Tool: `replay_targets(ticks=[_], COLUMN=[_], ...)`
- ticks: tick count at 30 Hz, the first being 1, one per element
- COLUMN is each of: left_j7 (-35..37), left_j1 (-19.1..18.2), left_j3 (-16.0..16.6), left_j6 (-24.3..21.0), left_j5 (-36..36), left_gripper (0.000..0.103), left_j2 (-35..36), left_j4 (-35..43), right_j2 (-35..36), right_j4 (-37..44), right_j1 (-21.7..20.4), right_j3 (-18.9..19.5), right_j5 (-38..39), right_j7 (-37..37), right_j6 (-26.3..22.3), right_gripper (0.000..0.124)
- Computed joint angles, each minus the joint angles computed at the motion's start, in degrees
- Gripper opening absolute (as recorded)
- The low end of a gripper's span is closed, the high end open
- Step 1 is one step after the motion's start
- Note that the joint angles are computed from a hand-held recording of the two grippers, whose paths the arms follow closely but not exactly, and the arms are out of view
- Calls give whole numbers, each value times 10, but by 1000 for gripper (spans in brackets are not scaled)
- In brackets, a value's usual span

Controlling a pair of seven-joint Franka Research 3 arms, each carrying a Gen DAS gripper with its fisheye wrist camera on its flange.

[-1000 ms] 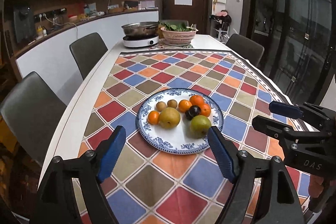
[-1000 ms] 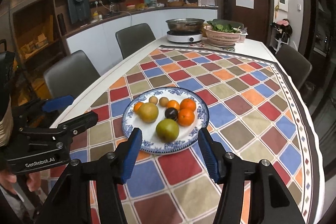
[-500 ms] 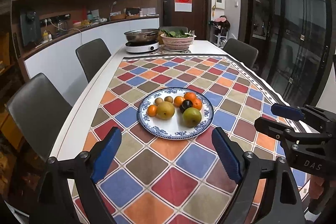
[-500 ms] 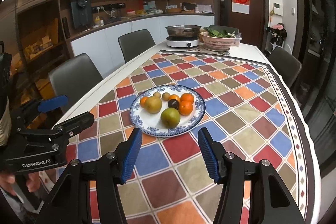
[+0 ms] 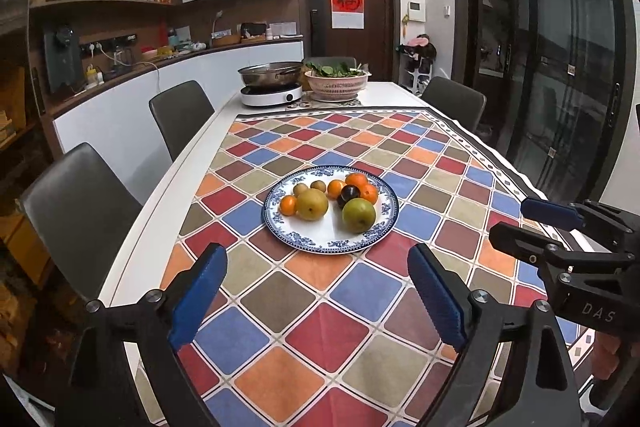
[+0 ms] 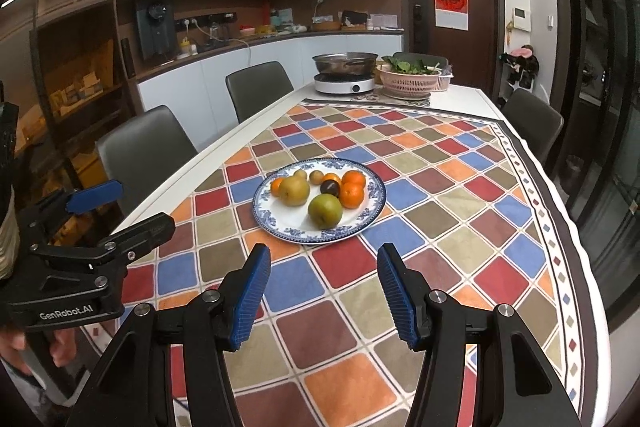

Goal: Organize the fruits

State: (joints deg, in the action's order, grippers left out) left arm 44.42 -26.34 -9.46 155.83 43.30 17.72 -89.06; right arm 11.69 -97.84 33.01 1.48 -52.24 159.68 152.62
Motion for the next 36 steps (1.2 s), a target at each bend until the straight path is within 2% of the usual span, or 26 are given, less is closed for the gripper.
replay_targets(ticks=[12,16,25,30,36], left_j7=[-18,-24,-39,-27,-43], left_j1=[1,1,-2,7,2], left_j3=[-1,-1,-2,-9,-5], left_j6=[6,7,-15,-3,-7], left_j5=[19,24,34,14,29], left_gripper=[97,103,103,103,103], left_j2=[-14,-15,-19,-21,-23], left_j4=[-22,-23,-23,-33,-34], right_j2=[-12,-13,-16,-17,-18], right_j4=[-17,-18,-23,-27,-29], right_j1=[-4,-4,-6,-6,-6], right_j3=[8,9,11,13,14], right_j5=[-17,-18,-19,-21,-24], right_j7=[17,18,20,23,28], right_j6=[-2,-3,-2,-2,-5], right_gripper=[56,56,56,56,56])
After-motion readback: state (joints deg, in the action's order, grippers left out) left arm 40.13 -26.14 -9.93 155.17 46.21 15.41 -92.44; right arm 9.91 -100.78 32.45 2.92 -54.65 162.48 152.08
